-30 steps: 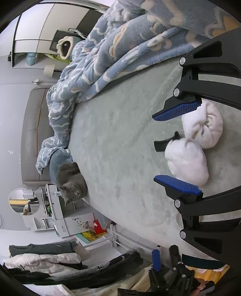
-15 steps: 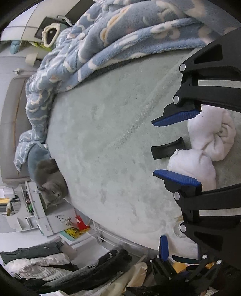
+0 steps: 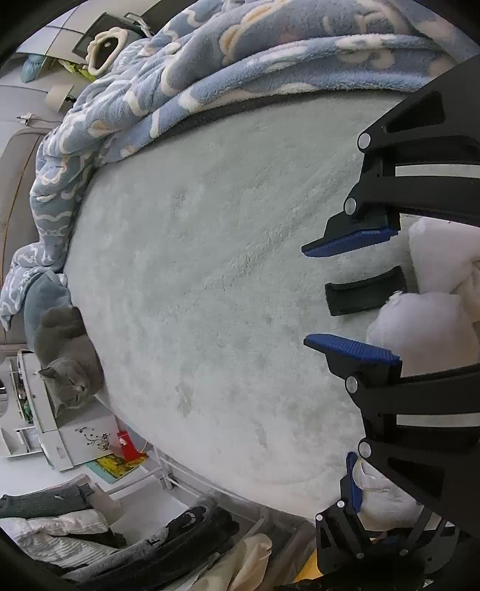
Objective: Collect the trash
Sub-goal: 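Grasp the black curved clip with the right gripper while the left holds the tape roll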
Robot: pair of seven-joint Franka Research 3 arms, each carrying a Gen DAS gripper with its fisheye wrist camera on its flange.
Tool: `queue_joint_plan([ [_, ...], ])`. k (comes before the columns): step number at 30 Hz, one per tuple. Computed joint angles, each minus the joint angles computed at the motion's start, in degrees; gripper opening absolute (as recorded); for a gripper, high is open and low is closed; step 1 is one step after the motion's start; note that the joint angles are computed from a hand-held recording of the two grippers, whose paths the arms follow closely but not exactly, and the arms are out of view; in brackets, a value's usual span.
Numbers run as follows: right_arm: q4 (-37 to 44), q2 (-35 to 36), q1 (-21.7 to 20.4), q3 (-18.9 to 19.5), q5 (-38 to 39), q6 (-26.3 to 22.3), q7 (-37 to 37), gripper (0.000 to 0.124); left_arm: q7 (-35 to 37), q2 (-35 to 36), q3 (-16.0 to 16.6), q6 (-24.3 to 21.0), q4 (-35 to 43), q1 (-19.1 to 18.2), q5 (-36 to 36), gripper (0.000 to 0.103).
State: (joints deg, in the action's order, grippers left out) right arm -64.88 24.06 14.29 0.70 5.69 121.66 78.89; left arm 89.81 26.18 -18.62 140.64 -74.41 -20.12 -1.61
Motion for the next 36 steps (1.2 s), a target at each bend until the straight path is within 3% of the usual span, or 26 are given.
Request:
queue_joint_plan([
  [7, 5.7, 3.8, 1.1, -0.7, -2.7, -5.9, 0.9, 0.021, 1.2, -1.0, -0.4, 1.9, -1.5, 1.0, -1.4, 0.052],
  [11, 6.2, 4.2, 1.5, -1.0, -3.8, -6.6, 1.0, 0.02, 0.1, -2.6, -0.1, 3.4, -3.5, 1.2, -1.4, 0.052],
  [18, 0.2, 0.6, 2.3, -1.2, -5.6, -0.2, 1.4, 0.02, -4.0, -4.0, 0.9, 4.1, -5.1, 1.4, -0.6, 0.052],
  [27, -11.0, -7.7, 3.0, -0.9, -7.8, 15.1, 4.7, 0.012, -9.0, -8.7, 1.6, 5.8, -10.7, 2.0, 0.8, 0.052],
  [32, -12.4, -9.2, 2.9, -0.2, -7.4, 15.3, 5.2, 0.012, -10.7, -12.3, 1.6, 7.3, -15.1, 2.9, 0.1, 0.052],
  [34, -11.3, -8.7, 2.3, 0.7, -4.9, 12.6, 4.3, 0.012, -11.4, -13.7, 1.7, 8.0, -16.8, 3.0, -0.1, 0.052],
  [36, -12.0, -9.0, 2.7, 0.7, -4.6, 13.0, 5.3, 0.017, -11.3, -14.7, 1.6, 8.1, -17.9, 3.3, -0.5, 0.052],
])
